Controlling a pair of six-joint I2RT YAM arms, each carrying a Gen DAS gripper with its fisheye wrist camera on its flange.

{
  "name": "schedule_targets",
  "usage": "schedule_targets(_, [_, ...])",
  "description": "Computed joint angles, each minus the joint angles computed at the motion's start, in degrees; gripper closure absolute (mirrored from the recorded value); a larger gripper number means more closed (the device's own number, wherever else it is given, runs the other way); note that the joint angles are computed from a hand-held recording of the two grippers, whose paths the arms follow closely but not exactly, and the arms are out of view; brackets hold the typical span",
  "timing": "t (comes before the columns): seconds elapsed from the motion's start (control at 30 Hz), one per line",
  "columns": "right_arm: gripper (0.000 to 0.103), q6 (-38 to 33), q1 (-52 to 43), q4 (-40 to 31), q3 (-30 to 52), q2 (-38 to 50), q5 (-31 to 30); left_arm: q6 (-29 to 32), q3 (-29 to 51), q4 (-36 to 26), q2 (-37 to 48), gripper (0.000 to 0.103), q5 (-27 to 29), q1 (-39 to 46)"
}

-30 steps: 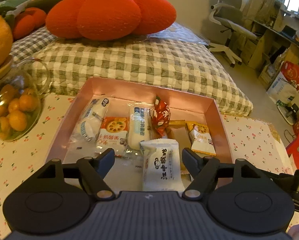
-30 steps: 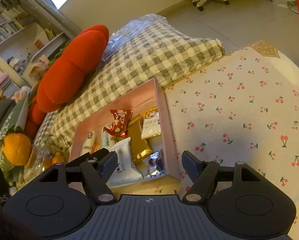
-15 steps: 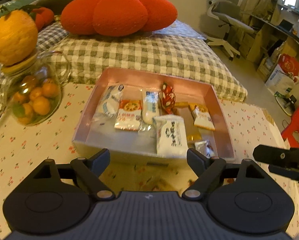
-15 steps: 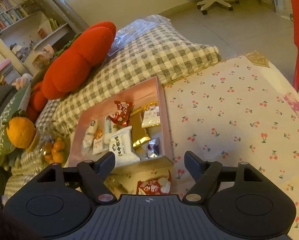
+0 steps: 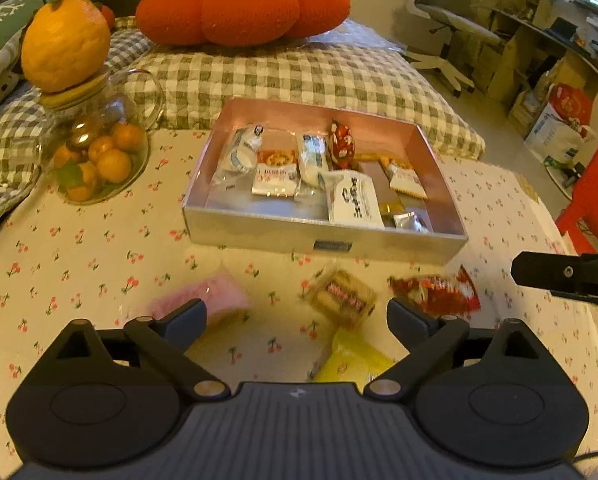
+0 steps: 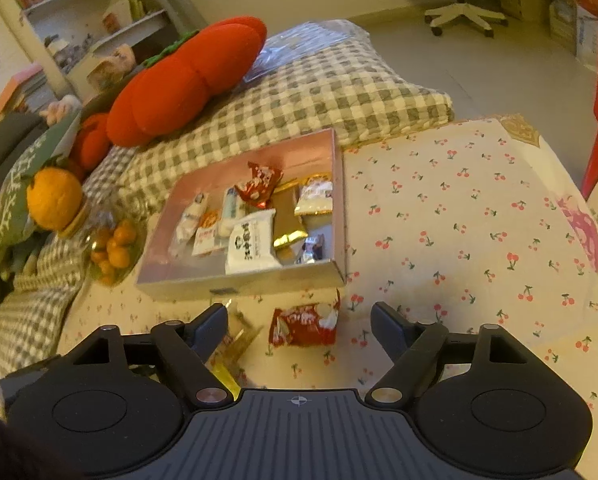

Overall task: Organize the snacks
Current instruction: 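Move both tools back from the tray toward the remaining snacks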

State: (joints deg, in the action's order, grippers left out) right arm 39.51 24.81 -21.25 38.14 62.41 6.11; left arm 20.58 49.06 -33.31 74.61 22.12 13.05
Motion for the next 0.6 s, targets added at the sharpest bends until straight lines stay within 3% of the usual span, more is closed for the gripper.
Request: schedule_targets(0.6, [0.018, -6.24, 7.47, -2.31, -6.71, -1.07, 4.44, 17.15, -9.6, -0.42, -5.86, 0.002, 6.35, 9.76])
